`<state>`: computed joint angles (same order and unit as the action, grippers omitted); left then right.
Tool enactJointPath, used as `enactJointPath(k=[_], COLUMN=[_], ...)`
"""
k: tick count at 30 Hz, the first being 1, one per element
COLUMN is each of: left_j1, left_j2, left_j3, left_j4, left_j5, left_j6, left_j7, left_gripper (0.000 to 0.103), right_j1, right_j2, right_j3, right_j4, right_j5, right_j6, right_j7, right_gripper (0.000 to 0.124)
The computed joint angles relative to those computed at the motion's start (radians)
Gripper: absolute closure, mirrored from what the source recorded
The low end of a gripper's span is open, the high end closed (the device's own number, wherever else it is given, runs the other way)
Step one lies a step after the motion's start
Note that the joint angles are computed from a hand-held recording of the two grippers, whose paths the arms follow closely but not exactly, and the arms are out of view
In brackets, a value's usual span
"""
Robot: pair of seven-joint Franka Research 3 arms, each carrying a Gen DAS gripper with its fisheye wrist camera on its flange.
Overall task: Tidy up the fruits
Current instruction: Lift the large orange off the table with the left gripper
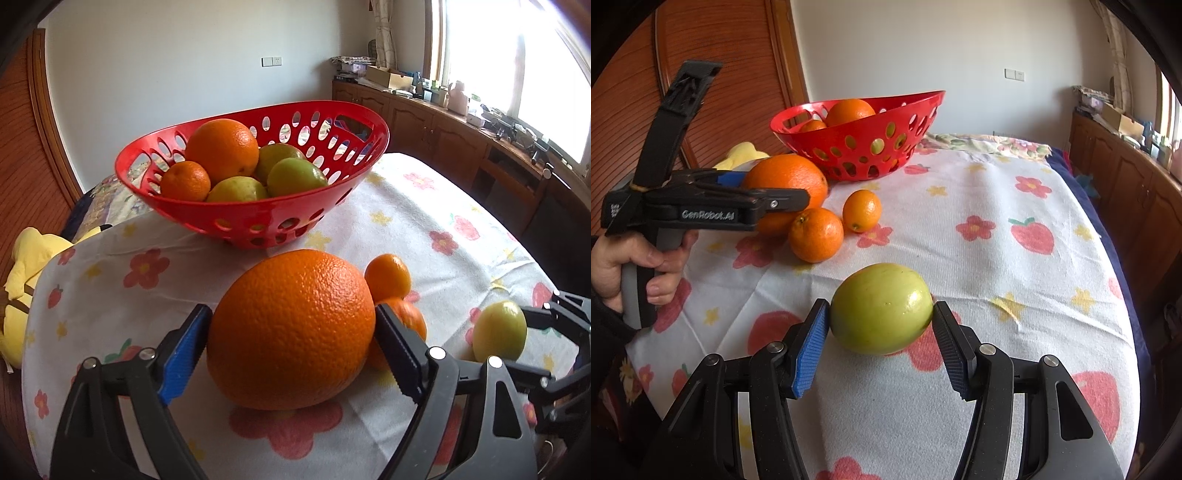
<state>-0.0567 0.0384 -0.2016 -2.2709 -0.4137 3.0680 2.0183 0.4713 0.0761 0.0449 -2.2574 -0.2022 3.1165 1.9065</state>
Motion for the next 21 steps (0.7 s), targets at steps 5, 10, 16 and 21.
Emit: enactJointPath(k=[5,10,16,21], left_j1=[-0.014,-0.066,-0.167,-0.295], left_j2=[-0.035,-0.073,-0.131,-0.181], left_j3=[0.002,0.042,0.12,0.22], left_j4=[-0.03,-0.056,-0.11,-0.157], left_j5=[-0.157,-0.247,-0.349,-0.492], left_j6=[0.011,0.026,0.061,0.093], left_j7=[0.129,0.204,0.283,0.403], left_gripper=[0.016,0.016,0.016,0.016], right_j1=[0.001,0.0,0.001,0.0], right_j2=[0.001,0.001,0.001,0.002], right_j3=[-0.003,-0.001,-0.003,-0.001], right_j4=[-0.001,-0.001,0.0,0.001], right_j5=[-0.002,0.002,-0.003,0.0], right_j6=[0.001,-0.003,-0.004,-0.005], right_j7=[0.002,0.0,0.005,0.002], right_gripper=[0.066,0.066,0.066,0.066])
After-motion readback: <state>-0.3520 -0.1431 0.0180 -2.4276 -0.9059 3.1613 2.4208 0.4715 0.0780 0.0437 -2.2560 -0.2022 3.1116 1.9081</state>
